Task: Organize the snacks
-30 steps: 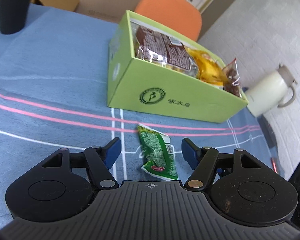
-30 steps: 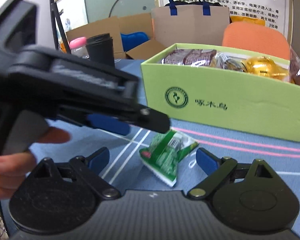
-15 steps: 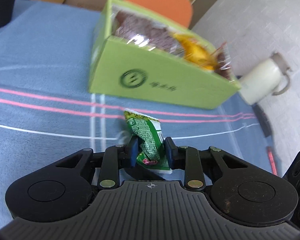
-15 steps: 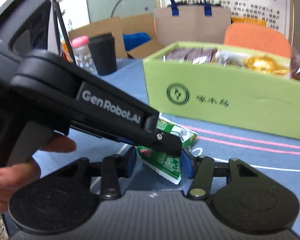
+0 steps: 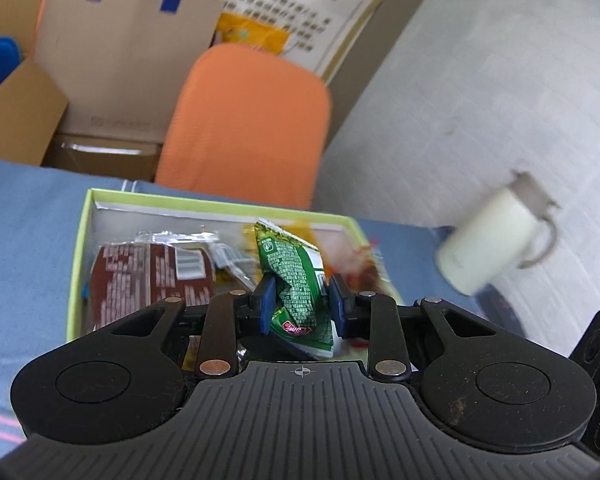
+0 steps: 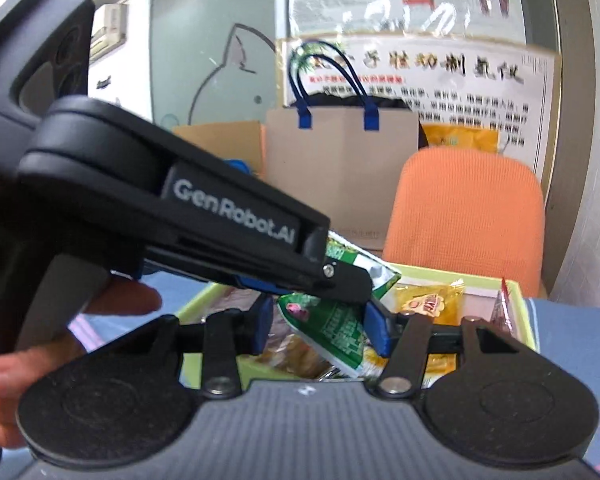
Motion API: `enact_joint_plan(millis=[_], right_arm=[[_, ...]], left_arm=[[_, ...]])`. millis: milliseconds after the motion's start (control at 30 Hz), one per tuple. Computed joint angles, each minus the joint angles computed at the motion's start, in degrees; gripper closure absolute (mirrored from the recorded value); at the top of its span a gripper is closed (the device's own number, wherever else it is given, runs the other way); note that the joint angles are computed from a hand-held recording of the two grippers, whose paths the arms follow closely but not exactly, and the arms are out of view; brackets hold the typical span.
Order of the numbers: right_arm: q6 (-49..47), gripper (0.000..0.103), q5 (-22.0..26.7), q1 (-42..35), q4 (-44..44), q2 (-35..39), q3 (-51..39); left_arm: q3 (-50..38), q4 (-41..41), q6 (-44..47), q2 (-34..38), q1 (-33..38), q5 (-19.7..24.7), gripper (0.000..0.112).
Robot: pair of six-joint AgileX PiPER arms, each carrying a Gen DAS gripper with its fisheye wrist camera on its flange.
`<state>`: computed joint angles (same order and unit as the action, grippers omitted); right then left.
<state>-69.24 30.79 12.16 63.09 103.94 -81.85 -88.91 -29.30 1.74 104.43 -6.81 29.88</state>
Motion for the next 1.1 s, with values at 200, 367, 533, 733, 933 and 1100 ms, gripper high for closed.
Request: enact_joint_plan(millis=[200,367,533,733,933,1100], right_arm=[[-1.84,0.037,1.76,-1.12,0.57,5.67,-4.25],[-15.3,0.018,1.93,-4.99,13.58,-2.19,5.53],[-25.85,0.004,1.69,-8.28,24.46,-13.21,19.48],[-19.94,0.002,-3.03,-9.01,21.98,-23.94,33.72],[2.52,0.001,-14.86,-3.88,6.24,-32.52,43.06],[31.16,0.001,-22.33,-1.37,-14.61,-38.67,50.28]], left_arm=[[-3.29,7.55,-6.69,5.46,-0.19,-1.92,0.088],[5.63,4.65,-5.08,-2.2,-0.51,-9.56,0.058],[19.11,32.81,-32.24,-14.14,-5.01,-17.31,0.036],[36.11,66.44,-66.58,-28.02,-11.06,-15.24,0.026],[47.6,90.63,-98.74,-34.63,-25.09,-1.57,0.024],[52.22,96.75,-110.68,-35.22,-36.83,10.04,0.024]])
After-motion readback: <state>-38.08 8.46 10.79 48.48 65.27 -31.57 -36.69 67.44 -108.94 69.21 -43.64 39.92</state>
